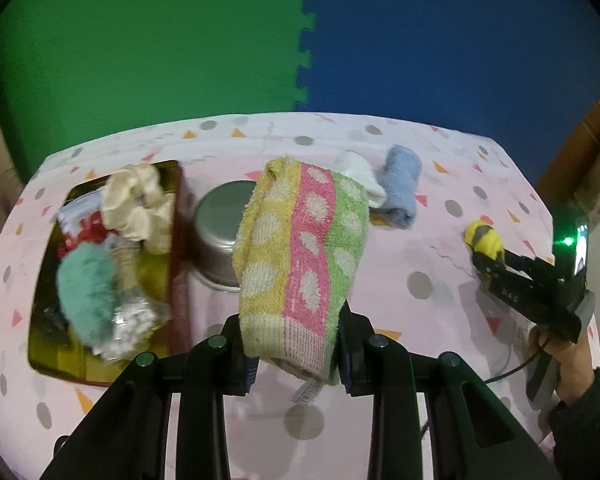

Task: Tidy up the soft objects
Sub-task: 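Grasp the pink-green striped towel with the left tool and lift it, then lower the striped towel into the gold tin tray and open the left tool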

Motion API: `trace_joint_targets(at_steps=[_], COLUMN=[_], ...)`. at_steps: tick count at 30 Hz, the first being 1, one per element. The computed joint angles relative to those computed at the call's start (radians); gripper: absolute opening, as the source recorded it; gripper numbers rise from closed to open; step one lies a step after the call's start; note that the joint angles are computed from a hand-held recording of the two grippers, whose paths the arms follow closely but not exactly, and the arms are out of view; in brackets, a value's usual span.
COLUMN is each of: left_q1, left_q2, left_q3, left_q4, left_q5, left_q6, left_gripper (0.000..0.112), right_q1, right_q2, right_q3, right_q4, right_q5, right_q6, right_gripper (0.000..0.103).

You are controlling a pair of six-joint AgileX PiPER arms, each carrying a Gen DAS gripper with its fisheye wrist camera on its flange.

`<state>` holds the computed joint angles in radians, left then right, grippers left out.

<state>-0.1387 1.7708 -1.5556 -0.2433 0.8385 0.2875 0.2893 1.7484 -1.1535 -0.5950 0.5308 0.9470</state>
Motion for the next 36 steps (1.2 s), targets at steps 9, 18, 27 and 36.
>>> trace_joint_targets(at_steps=[9, 18, 27, 36], left_q1=[0.078, 0.136, 0.200, 0.262], left_q2=[-0.016, -0.010, 0.023, 0.080], left_q3=[-0.030, -0.090, -0.151, -0.243], left_q4=[-0.011, -0.009, 0.041, 0.079], left_q5=[0.016, 0.037, 0.047, 0.072], left_q6=[-0.019, -0.034, -0.054, -0.068], left_gripper=[0.028, 0.028, 0.028, 0.029], right_q1=[0.001, 0.001, 0.001, 0.001], right_q2=[0.001, 0.001, 0.001, 0.001], right_q3=[-0.001, -0.002, -0.003, -0.003], right_q4=[0.000, 0.000, 0.003, 0.003], right_q5=[0.001, 0.002, 0.004, 0.004], right_q6=[0.000, 0.001, -0.001, -0.001], right_gripper=[0.049, 0.049, 0.049, 0.049])
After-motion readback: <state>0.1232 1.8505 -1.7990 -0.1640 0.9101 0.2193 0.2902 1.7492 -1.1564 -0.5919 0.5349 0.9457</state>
